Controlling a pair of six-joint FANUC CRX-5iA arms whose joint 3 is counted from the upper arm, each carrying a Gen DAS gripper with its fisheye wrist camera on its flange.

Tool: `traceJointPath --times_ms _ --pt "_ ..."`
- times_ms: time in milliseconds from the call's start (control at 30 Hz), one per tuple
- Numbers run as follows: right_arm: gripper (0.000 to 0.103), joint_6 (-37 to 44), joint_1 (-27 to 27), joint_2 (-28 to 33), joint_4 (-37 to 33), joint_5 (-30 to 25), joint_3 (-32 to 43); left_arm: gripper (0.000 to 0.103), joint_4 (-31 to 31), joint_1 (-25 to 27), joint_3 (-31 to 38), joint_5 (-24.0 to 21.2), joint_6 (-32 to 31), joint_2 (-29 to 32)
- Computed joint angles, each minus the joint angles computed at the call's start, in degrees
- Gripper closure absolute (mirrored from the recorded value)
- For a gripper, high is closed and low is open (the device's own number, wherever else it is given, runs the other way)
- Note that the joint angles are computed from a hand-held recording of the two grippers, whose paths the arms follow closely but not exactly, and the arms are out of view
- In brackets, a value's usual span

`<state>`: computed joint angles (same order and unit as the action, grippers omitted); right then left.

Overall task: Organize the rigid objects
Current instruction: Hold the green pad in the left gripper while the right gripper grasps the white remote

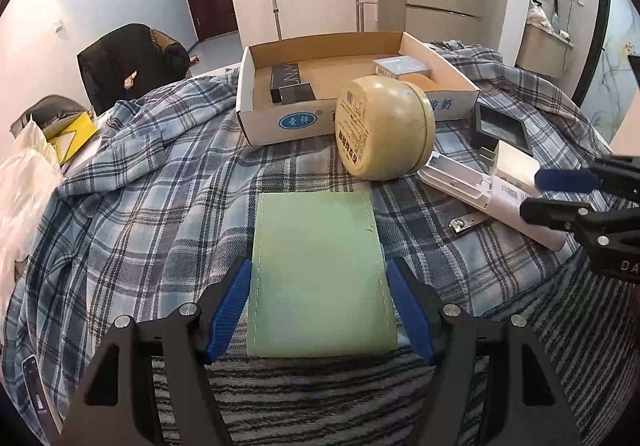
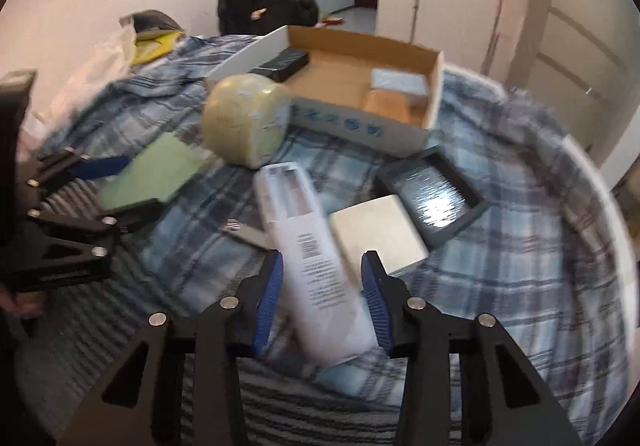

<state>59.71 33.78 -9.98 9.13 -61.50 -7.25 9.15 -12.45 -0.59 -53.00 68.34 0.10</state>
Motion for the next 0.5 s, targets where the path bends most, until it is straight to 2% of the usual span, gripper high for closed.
traceJointPath --times_ms 33,267,367,500 --pt "0.069 -0.20 -0.08 0.03 0.00 -0.14 -0.01 0.031 0.03 -0.03 -0.04 0.08 -0.11 -0.02" --pt "0.069 -0.72 -0.65 0.20 -0.60 -1.06 0.48 0.031 -0.08 -0.13 -0.07 0.10 0.02 -0.07" --pt "0.069 1.97 -0.79 0.69 -2.68 -2.63 1.68 0.031 -0.24 -0.25 -0.02 0.05 -0.04 -0.05" --pt "0.069 -0.15 -1.21 1.03 -2.30 -2.90 1.76 0.031 -0.33 -0.23 0.13 -0.18 0.03 0.09"
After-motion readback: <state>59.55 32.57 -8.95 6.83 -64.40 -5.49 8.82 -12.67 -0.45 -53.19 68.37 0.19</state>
